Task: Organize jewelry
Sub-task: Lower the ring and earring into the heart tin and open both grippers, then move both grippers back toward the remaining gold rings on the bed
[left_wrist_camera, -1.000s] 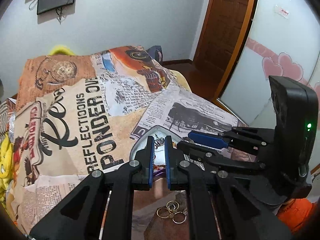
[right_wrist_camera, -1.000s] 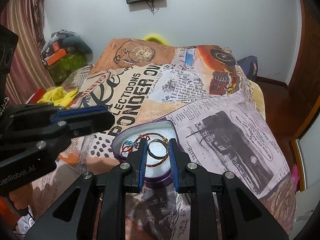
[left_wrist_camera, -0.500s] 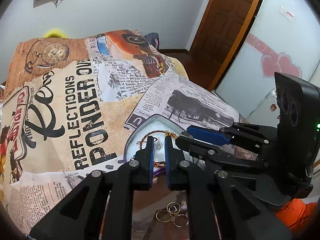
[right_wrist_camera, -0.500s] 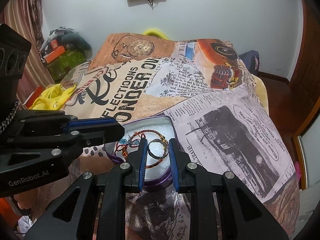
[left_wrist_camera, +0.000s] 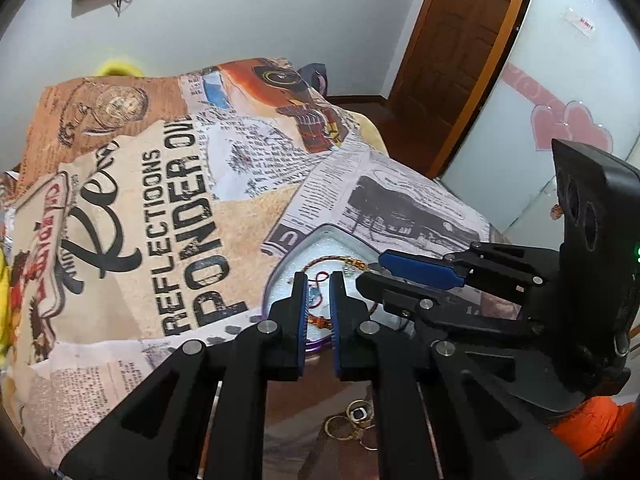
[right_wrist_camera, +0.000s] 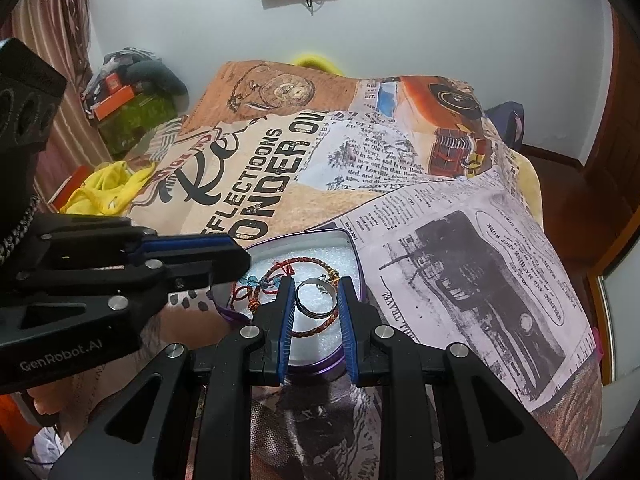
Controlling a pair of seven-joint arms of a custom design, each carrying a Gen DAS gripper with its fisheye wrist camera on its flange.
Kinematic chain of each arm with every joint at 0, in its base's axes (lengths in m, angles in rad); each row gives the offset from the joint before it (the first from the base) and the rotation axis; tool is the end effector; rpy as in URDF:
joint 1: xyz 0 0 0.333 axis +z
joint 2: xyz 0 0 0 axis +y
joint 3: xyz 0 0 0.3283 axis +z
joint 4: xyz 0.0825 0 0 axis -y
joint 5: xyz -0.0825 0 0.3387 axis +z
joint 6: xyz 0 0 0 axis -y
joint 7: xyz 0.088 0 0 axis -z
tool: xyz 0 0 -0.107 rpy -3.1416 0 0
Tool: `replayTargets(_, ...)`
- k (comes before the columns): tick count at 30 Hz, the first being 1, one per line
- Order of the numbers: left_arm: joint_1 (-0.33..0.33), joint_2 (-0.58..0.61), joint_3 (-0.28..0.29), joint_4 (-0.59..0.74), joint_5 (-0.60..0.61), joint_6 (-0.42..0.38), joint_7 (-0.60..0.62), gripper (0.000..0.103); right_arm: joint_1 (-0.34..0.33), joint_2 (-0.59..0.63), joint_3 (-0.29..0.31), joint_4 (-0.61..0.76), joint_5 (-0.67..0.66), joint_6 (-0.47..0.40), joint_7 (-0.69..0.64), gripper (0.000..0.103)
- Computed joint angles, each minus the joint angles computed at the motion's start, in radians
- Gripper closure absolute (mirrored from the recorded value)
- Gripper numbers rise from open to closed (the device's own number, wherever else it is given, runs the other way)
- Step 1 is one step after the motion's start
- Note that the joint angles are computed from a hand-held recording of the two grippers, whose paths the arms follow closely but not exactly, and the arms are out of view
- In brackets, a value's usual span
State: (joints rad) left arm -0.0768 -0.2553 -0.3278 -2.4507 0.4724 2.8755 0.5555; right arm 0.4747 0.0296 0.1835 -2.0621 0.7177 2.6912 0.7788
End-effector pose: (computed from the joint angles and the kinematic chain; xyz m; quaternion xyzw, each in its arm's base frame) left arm 0.4041 -0.2111 0.4989 -0.7172 0.6006 -0.2956 0.1937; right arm 0.4536 0.3223 0.5162 -0.8767 0.3111 -0.0485 0.3638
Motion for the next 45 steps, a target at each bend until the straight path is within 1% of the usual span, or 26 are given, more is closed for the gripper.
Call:
replayTargets(3,0.010,-0.010,-0.016,0.004,0.032,-0.025,-0.015,0.094,0.000,0.007,0.000,0.006,-0.027,-0.006,0.026,0.084)
replayTargets(8,0.003,-0.016,-0.017,0.008,0.048,-0.048,-0.024,0.091,-0.002,0.010,0.001,0.010,-0.061,-0.015,0.061,0.082)
replayTargets(11,0.001,-0.022,-0.016,0.006,0.053,-0.055,-0.034,0.088,-0.004,0.003,0.001,0.006,-0.057,-0.015,0.060,0.079)
replayTargets(18,-0.002,-0.067,-0.024,-0.010,0.048,-0.081,-0.059,0.085,0.001,-0.031,-0.006,-0.015,-0.046,0.002,0.053,0.078)
replayTargets(21,-0.005,-0.089,-0.034,-0.013,0.048,-0.105,-0.065,0.081,0.006,-0.049,-0.010,-0.029,-0.054,0.015,0.063,0.078)
replayTargets(23,-0.003,-0.108,-0.047,-0.015,0.053,-0.128,-0.077,0.072,0.008,-0.066,-0.015,-0.039,-0.052,0.016,0.064,0.078)
replayTargets(25,-0.001,-0.128,-0.060,-0.017,0.063,-0.147,-0.095,0.069,0.012,-0.077,-0.020,-0.045,-0.047,0.015,0.067,0.078)
replayTargets(27,-0.008,-0.146,-0.063,-0.021,0.060,-0.161,-0.102,0.068,0.017,-0.093,-0.025,-0.054,-0.040,0.015,0.065,0.077)
replayTargets(28,-0.012,-0.153,-0.064,-0.023,0.058,-0.167,-0.104,0.068,0.019,-0.102,-0.028,-0.061,-0.039,0.015,0.067,0.075)
replayTargets(32,-0.023,-0.191,-0.073,-0.034,0.047,-0.199,-0.113,0.065,0.030,-0.135,-0.038,-0.086,-0.036,0.025,0.071,0.062)
replayTargets(45,-0.075,-0.277,-0.085,-0.090,-0.026,-0.283,-0.114,0.062,0.060,-0.207,-0.063,-0.167,-0.064,0.016,0.094,0.062)
